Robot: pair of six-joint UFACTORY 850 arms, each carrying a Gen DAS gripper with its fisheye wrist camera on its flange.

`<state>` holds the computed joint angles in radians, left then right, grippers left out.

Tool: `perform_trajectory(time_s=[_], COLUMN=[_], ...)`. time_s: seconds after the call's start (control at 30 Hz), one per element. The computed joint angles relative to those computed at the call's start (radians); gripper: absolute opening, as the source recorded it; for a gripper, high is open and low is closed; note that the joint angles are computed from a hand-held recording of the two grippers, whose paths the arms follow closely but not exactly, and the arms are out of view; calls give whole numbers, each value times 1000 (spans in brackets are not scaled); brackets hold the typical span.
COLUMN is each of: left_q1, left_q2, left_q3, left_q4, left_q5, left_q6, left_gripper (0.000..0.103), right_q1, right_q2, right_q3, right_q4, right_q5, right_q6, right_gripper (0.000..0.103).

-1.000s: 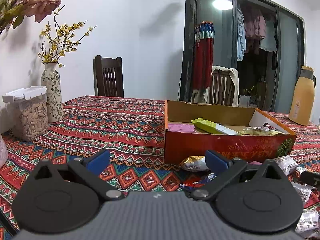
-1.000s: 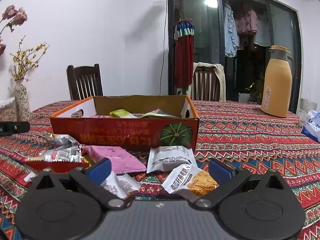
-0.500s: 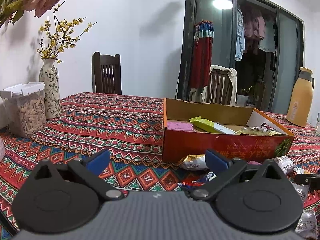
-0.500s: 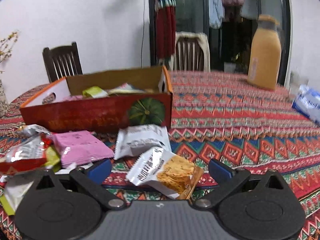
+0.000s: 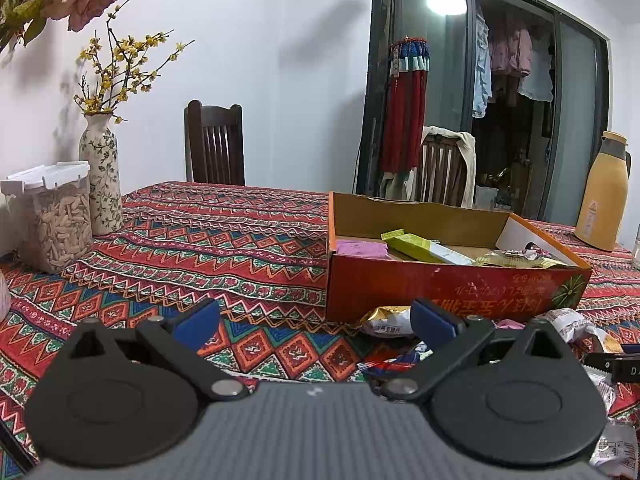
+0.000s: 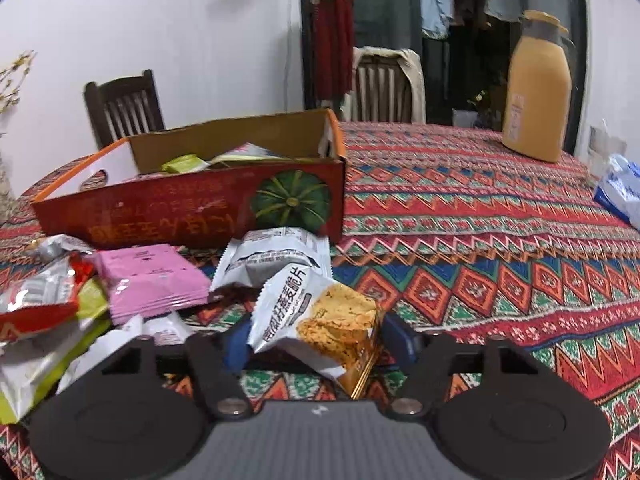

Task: Organize snacks
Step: 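Grasp another orange-and-white crisp packet with the right tool, then grasp the white-and-silver wrapper with the left tool while the right holds the crisp packet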

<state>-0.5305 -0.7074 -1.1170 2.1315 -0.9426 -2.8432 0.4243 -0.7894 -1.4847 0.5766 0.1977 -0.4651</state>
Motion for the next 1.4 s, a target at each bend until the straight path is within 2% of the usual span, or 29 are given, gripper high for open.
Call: perform_trajectory(time_s=[0.07, 0.2, 0.33, 0.43, 0.67, 0.93, 1.03, 1.4], left_q1=[0, 0, 3, 6, 10, -7, -17, -17], left_q2=[0, -2, -4, -5, 23, 16, -6, -92], left_q3=[-1, -5, -13, -22, -15, -43, -80, -239], left_q4=[-2, -11, -26, -56, -152, -162, -192, -468], left_q5=[1, 6, 21, 45, 182, 330, 352, 411], left_q6=[2, 10, 26, 47, 159, 223, 271, 547], left_gripper=[103, 103, 103, 103, 103, 103, 103, 103], right_q1=[0, 0, 13, 16, 10, 3, -1, -11], right_q2=[5, 26, 59, 72, 84, 95, 100, 112], right_q3=[6, 47, 114, 137, 160, 187, 197, 225], right_q4=[-54, -210, -263, -268, -327, -397, -425, -506], right_q5=[12, 74, 201, 247, 286, 335, 352, 403], right_q6=[53, 204, 229, 241, 312, 389, 415, 488], right_gripper=[54, 49, 49, 49, 50, 50, 50, 50])
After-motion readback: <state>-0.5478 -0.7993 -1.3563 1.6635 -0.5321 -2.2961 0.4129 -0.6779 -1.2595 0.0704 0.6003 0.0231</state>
